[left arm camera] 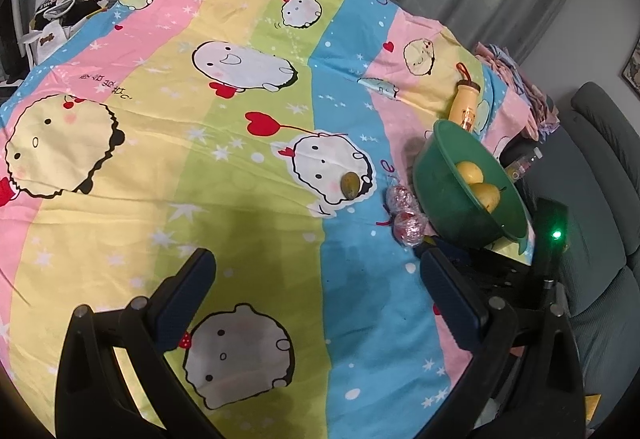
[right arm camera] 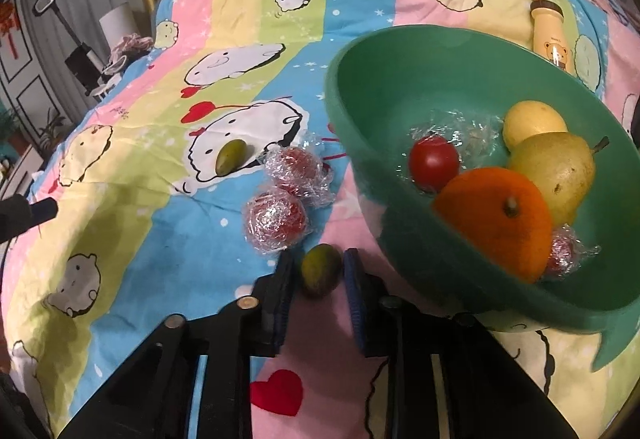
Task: Organize fruits
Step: 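Lower the open right gripper around the small green fruit on the sheet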
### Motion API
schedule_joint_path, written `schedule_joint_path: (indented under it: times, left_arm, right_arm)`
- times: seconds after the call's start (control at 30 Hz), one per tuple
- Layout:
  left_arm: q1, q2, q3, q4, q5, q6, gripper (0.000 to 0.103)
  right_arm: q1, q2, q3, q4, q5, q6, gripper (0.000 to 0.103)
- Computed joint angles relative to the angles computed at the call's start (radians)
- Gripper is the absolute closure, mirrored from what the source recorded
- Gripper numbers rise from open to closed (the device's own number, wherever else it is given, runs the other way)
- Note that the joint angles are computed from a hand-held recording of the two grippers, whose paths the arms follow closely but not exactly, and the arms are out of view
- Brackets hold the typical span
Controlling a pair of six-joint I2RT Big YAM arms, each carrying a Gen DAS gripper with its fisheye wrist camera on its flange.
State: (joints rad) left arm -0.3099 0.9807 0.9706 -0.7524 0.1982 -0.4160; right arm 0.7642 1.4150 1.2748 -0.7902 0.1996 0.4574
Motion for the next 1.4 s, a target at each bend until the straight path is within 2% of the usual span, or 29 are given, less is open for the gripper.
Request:
schedule_joint_path:
  times: [0.2,0.37,0.5,0.6,0.67,0.93,1.0,1.03,1.1,1.13,1.17,1.23,1.27,1.4]
  left_arm:
    - [-0.023,0.042,0.008,0.023,-0.032,0.004,0.001]
    - [-0.063,0.108,0.038,0.064,-0.082,-0.001,0.001]
    - [-0.107,0.194,0.092,0.082,-0.164,0.038,0.003]
    - [-0.129,0.266,0.135,0.063,-0.222,0.086,0.012]
    - [-0.133,0.297,0.150,0.064,-0.224,0.102,0.018]
    - [-0.162,0.369,0.189,0.082,-0.250,0.129,0.021]
    - [-0.164,0.379,0.198,0.077,-0.254,0.130,0.026]
    - [-0.166,0.386,0.205,0.069,-0.260,0.135,0.033]
    - [-0.176,0.394,0.214,0.056,-0.285,0.157,0.038]
    - [-0.178,0.394,0.214,0.057,-0.283,0.164,0.048]
    - [-0.180,0.391,0.213,0.061,-0.279,0.175,0.064]
    - [-0.181,0.392,0.214,0.062,-0.273,0.190,0.081]
    - [-0.180,0.394,0.216,0.060,-0.270,0.193,0.084]
    - [-0.150,0.392,0.210,0.077,-0.203,0.175,0.084]
  right_arm:
    - [0.006,-0.090,-0.057,0.014,-0.048,-0.016,0.082]
    - [0.020,-0.175,-0.117,0.083,-0.093,-0.006,0.082]
    - [0.018,-0.195,-0.140,0.115,-0.144,-0.003,0.082]
    - [0.009,-0.206,-0.155,0.133,-0.175,0.005,0.082]
    - [0.002,-0.214,-0.163,0.144,-0.187,0.006,0.082]
    - [-0.032,-0.205,-0.178,0.137,-0.226,0.025,0.082]
    - [-0.032,-0.200,-0.176,0.133,-0.229,0.020,0.082]
    - [-0.030,-0.197,-0.174,0.132,-0.229,0.018,0.082]
    - [-0.029,-0.194,-0.172,0.133,-0.236,0.018,0.082]
    - [-0.029,-0.193,-0.171,0.129,-0.235,0.017,0.082]
    - [-0.029,-0.190,-0.169,0.123,-0.232,0.016,0.082]
    - [-0.032,-0.189,-0.169,0.120,-0.234,0.017,0.082]
    - [-0.033,-0.188,-0.170,0.120,-0.235,0.018,0.082]
    - [-0.033,-0.176,-0.161,0.110,-0.237,0.011,0.082]
